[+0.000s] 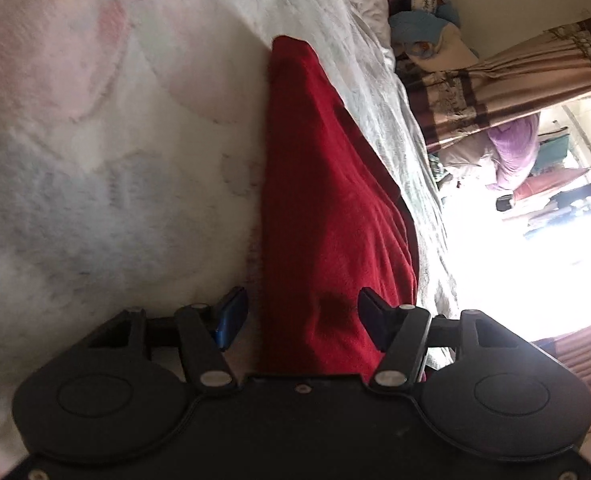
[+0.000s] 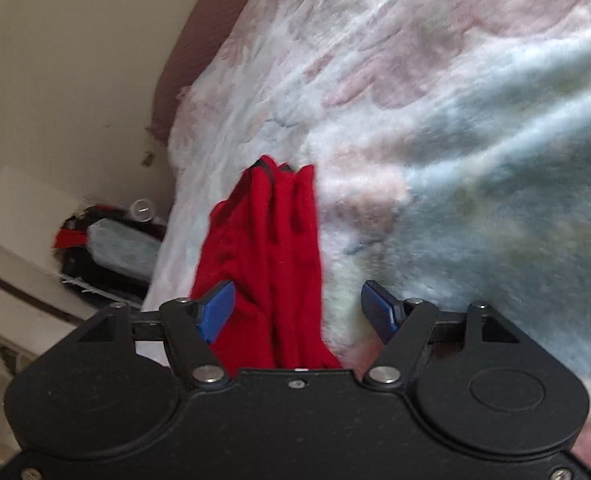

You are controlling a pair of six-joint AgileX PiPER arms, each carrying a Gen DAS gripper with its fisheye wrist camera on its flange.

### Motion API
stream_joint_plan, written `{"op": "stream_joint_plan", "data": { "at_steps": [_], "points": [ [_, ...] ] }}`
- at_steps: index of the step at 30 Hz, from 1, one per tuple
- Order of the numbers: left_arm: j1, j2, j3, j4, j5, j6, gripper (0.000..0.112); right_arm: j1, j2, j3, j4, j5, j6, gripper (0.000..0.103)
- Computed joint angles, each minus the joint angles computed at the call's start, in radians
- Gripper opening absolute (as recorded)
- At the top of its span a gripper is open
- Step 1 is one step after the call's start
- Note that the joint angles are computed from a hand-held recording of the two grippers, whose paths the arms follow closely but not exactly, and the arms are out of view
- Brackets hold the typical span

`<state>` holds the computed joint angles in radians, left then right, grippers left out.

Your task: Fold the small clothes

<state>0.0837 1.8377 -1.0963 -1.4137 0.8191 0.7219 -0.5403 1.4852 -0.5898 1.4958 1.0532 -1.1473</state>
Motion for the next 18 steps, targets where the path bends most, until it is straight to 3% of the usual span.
{"op": "stream_joint_plan", "data": {
  "at_steps": [9, 12, 18],
  "points": [
    [0.012, 0.157, -0.132, -0.094, 0.101, -0.063, 0.068, 0.169, 0.152, -0.143, 0.033, -0.008, 0.006, 0.077],
    [-0.015, 0.193, -0.204, -0.072, 0.082, -0.122, 0.069, 0.219, 0.186, -0.191, 0.041, -0.015, 0.021, 0.083],
    [-0.073, 0.163, -0.219, -0.015, -0.007, -0.162, 0.066, 0.284, 0.202, -0.256, 0.009, -0.044, 0.071, 0.085]
  ]
}}
